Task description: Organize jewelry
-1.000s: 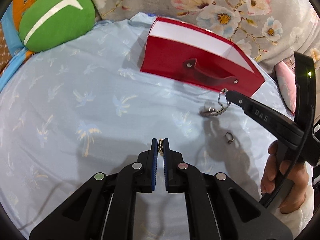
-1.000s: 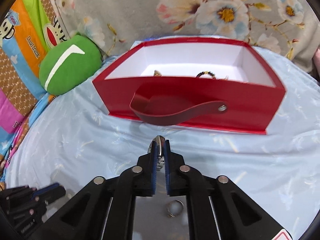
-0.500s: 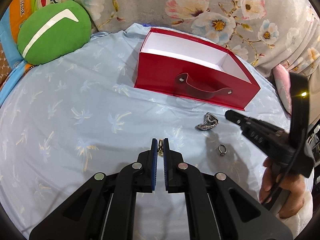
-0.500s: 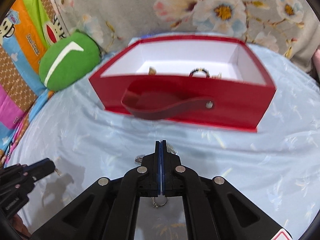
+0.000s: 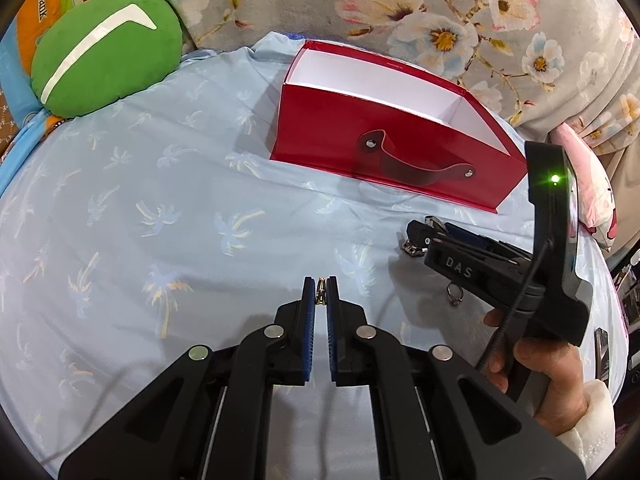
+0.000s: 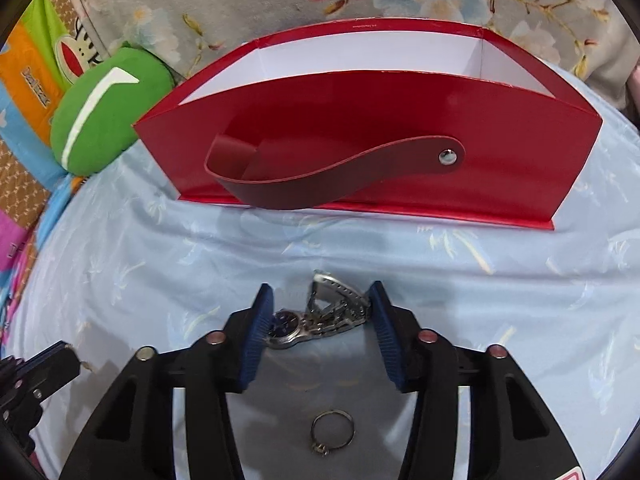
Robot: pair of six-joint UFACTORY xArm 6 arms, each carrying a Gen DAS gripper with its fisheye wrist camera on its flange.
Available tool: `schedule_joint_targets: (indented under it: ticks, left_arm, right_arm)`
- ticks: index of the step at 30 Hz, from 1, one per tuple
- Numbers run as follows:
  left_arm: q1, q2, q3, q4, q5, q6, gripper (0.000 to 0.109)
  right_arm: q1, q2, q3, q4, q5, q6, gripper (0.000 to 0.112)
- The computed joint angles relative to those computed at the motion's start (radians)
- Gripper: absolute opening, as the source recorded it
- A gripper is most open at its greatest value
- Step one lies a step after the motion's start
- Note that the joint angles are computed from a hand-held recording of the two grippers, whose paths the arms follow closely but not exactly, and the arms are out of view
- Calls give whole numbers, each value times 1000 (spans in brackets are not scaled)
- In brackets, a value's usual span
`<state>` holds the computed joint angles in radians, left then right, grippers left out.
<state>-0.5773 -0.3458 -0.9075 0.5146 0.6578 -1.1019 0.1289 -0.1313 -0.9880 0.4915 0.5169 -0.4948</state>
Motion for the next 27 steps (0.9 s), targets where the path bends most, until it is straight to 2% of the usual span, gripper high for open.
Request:
schedule_joint_targets:
  ticks: [2,15,18,27]
  left_arm:
    - [1,1,0,-3,-2,1,5]
    - [-2,29,-41,17,2,11,5]
    - [-3,41,-66,30,6,17,5]
    - [-2,110,-187,79,21,51,5]
  right_arm:
    - [-5,8,-8,17,8,-6,25]
    - [-12,-75,13,117,-19,-92,19]
    - [-16,-91,-1,132,-13,-113,10]
    - [-36,-107,-53,166,4,-158,10]
